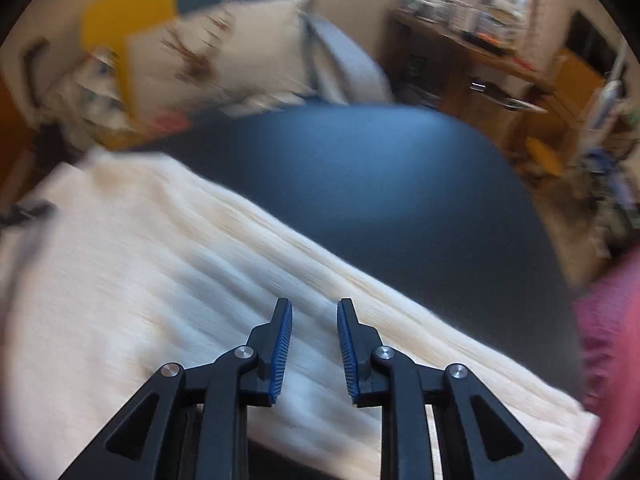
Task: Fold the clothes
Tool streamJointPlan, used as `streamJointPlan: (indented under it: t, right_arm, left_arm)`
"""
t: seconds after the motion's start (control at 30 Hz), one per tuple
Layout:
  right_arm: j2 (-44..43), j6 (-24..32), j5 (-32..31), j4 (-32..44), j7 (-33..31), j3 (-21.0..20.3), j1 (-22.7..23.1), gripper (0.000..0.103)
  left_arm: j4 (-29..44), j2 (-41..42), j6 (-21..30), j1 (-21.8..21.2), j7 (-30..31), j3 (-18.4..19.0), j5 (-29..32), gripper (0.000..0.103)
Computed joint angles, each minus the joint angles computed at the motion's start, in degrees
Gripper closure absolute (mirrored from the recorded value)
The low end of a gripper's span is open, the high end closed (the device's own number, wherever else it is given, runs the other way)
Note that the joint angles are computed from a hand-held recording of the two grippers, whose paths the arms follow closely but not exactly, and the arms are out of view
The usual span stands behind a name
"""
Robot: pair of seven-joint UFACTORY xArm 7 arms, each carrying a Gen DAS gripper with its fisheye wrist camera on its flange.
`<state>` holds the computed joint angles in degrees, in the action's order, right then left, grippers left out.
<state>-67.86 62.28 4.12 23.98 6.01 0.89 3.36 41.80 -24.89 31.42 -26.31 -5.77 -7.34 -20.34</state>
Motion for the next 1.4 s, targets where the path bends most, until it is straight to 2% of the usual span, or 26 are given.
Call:
streamJointPlan:
  t: [0.07, 0.13, 0.2, 0.3, 0.33, 0.37, 0.4, 0.47, 0.53, 0.6, 0.7, 0.8, 0.97, 1.13, 1.2, 1.27, 1.33, 1.4]
  right_arm:
    - [4.8, -6.2, 9.1, 1.5, -4.2, -6.4, 7.7, 0.078]
    - [12.2, -11.4, 19.8, 4.5, -11.8, -13.7, 17.0, 0.076]
    - [22.6, -11.8, 28.4, 10.8, -20.4, -19.9, 25.7, 0.075]
    - [37.7, -7.3, 35.5, 21.8, -29.4, -26.1, 32.7, 0.073]
    - [42.7, -4.7, 38.0, 25.9, -31.8, -28.1, 34.3, 0.072]
    - [47.5, -2.0, 41.1, 29.5, -34.0, -30.2, 35.4, 0.072]
    - [51.4, 0.2, 43.2, 32.2, -35.8, -30.5, 34.7, 0.071]
    - [59.8, 9.1, 48.2, 38.3, -38.2, -34.7, 35.7, 0.071]
    - [64.3, 11.9, 47.7, 41.6, -39.4, -34.1, 33.9, 0.071]
    - [69.0, 16.1, 50.3, 44.3, -39.6, -34.2, 31.5, 0.069]
    - [74.2, 21.9, 53.7, 47.2, -41.8, -33.1, 27.8, 0.069]
    - [78.1, 26.7, 55.3, 50.5, -43.4, -30.8, 24.8, 0.069]
    - [82.3, 30.0, 56.3, 54.0, -43.8, -26.6, 21.0, 0.066]
    - [83.0, 30.6, 52.7, 57.6, -42.8, -22.0, 19.6, 0.065]
    - [81.1, 27.1, 48.7, 57.4, -44.0, -20.0, 20.7, 0.066]
    - [78.4, 22.6, 43.7, 56.2, -45.1, -18.0, 22.1, 0.073]
    - [75.6, 17.7, 38.3, 54.3, -45.1, -15.9, 23.2, 0.088]
    - [72.4, 13.0, 34.9, 51.5, -44.3, -13.9, 23.5, 0.093]
  left_arm:
    - [-1.6, -2.5, -0.2, 0.3, 2.5, 2.4, -0.9, 0.082]
    - [-0.9, -3.0, 1.4, 0.1, 8.1, 5.9, -1.6, 0.080]
    - [1.3, -2.7, 4.2, 0.8, 12.4, 7.8, -2.1, 0.080]
    - [6.1, 0.0, 9.4, 1.7, 19.1, 10.3, -4.6, 0.078]
    - [9.0, 2.0, 13.5, 0.8, 22.8, 12.5, -7.8, 0.071]
    - [11.1, 4.0, 16.0, 0.6, 25.0, 13.5, -9.9, 0.067]
    - [13.2, 6.0, 18.6, 0.5, 27.0, 14.3, -11.9, 0.062]
    - [17.5, 10.5, 23.5, 1.2, 29.7, 15.4, -15.1, 0.061]
    - [21.2, 14.8, 26.7, 2.5, 30.6, 15.5, -17.1, 0.060]
    - [24.2, 18.5, 30.1, 3.9, 32.3, 15.4, -19.8, 0.059]
    - [26.8, 22.1, 32.8, 6.2, 33.9, 14.3, -22.5, 0.057]
    - [28.8, 24.7, 35.2, 8.3, 35.0, 12.3, -22.3, 0.055]
    - [31.1, 27.8, 38.0, 11.6, 36.4, 8.8, -22.4, 0.055]
    - [33.6, 29.5, 39.5, 14.9, 34.6, 5.4, -20.7, 0.054]
    - [33.0, 28.7, 38.2, 15.5, 33.5, 3.7, -18.7, 0.054]
    - [30.4, 26.3, 34.0, 15.0, 33.7, 2.0, -14.8, 0.057]
    - [26.1, 22.8, 27.9, 13.6, 32.8, 0.5, -10.0, 0.098]
    - [20.5, 17.9, 20.3, 12.5, 32.5, 0.0, -9.5, 0.098]
